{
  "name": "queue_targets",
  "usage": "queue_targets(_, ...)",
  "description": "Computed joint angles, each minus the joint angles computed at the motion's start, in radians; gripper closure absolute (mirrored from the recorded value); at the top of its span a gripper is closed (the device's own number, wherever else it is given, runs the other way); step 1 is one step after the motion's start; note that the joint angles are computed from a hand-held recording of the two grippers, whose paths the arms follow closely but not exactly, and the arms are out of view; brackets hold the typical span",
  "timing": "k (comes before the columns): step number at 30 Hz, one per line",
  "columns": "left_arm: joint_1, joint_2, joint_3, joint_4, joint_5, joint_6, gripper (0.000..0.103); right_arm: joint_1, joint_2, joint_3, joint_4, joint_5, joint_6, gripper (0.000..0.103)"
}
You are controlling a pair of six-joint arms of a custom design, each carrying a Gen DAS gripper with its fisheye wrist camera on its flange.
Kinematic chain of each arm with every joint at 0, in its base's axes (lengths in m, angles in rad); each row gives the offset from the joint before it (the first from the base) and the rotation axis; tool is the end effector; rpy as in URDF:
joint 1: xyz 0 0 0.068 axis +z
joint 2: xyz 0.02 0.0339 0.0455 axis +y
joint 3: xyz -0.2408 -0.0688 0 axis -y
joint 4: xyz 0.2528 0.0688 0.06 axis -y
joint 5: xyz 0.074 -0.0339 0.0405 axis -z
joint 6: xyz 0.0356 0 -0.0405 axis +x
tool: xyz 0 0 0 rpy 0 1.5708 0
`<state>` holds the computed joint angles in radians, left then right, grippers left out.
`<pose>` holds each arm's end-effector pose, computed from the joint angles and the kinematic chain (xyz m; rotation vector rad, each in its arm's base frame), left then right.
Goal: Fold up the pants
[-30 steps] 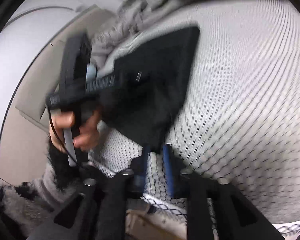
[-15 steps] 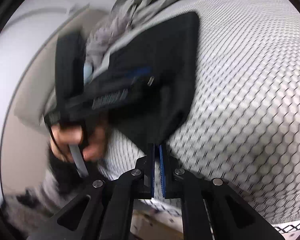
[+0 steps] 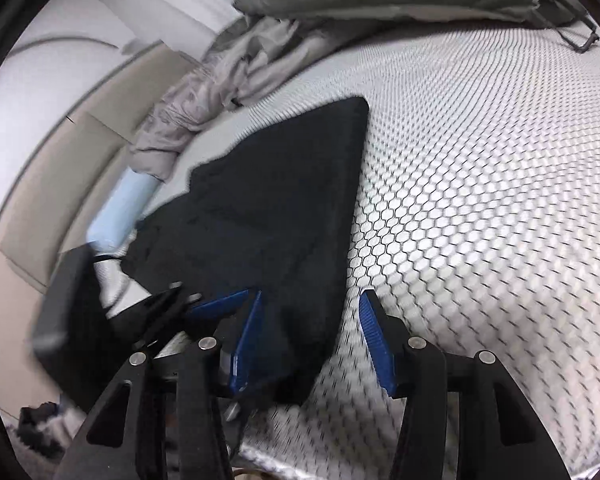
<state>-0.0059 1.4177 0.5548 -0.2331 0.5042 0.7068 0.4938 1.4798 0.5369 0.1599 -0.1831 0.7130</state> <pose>0.2412 -0.0186 0.1049 1.0190 2.2905 -0.3975 0.2368 0.1348 0.1071 0.1774 2.4776 0.7730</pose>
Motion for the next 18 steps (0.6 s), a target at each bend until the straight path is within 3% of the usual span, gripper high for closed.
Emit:
queue_targets(2,0.009,0.022,0.012,-0.007,0.010,0.000,0.030,-0.006,0.113,0.078,0.018,-0.001,-0.005,0.053)
queue_targets(5,0.015,0.014,-0.004,-0.005,0.011,0.024,0.030,-0.050,0.256,0.225,-0.031,-0.011,-0.051,0.071)
queue_targets(9,0.078,0.026,0.005,-0.059,0.051,0.103,0.029,-0.151,0.432,0.441,-0.103,-0.090,-0.087,0.073)
queue_targets(16,0.123,0.057,0.023,-0.091,0.090,0.183,0.024,-0.246,0.820,1.046,-0.387,-0.093,-0.135,0.079)
queue_targets(18,0.141,0.070,0.038,-0.116,0.112,0.218,0.022,-0.259,0.833,1.086,-0.432,-0.111,-0.148,0.078)
